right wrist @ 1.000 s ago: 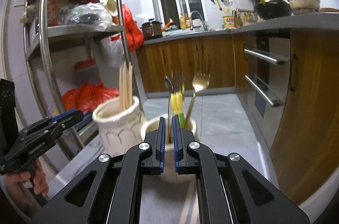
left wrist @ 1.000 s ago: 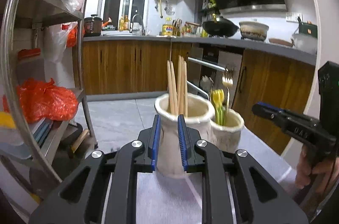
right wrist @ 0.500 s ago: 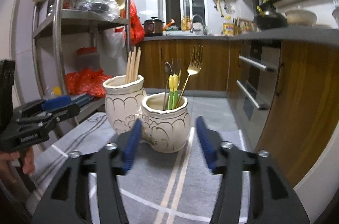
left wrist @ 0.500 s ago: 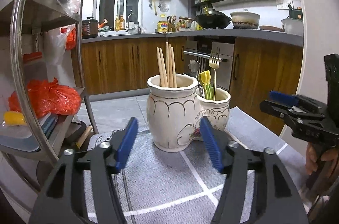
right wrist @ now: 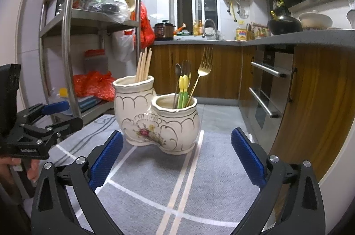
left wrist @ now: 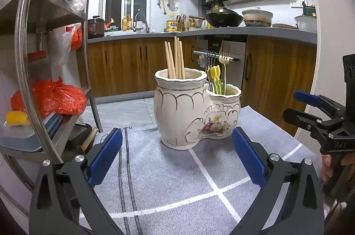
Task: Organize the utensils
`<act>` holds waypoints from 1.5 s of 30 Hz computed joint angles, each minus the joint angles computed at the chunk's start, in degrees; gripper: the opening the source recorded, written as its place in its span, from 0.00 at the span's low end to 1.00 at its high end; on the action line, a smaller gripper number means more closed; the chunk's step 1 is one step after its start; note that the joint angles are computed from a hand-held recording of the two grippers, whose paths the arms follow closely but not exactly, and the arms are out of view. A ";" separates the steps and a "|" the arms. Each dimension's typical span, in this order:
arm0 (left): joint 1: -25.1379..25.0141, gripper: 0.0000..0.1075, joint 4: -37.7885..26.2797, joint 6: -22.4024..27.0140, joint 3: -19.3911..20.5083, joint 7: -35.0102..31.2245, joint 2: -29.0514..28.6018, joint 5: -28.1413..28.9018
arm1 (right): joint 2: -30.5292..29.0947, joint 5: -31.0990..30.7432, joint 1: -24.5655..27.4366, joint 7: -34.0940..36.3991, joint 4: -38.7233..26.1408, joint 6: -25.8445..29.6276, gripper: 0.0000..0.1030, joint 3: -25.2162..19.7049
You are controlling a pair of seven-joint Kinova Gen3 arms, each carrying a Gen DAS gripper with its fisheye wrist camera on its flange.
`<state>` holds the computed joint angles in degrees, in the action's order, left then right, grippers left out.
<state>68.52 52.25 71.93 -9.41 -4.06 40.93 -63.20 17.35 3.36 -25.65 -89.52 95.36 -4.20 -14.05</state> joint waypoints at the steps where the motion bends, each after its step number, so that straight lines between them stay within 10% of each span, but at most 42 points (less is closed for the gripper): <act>1: 0.11 0.90 -0.04 0.02 -0.08 0.02 0.06 -0.19 | 0.05 0.03 -0.07 -0.08 0.00 0.06 0.95 0.04; 45: 1.10 0.91 -1.44 3.25 -0.85 1.17 1.34 -1.33 | -0.71 2.88 0.84 -1.51 2.48 -3.24 0.95 -0.60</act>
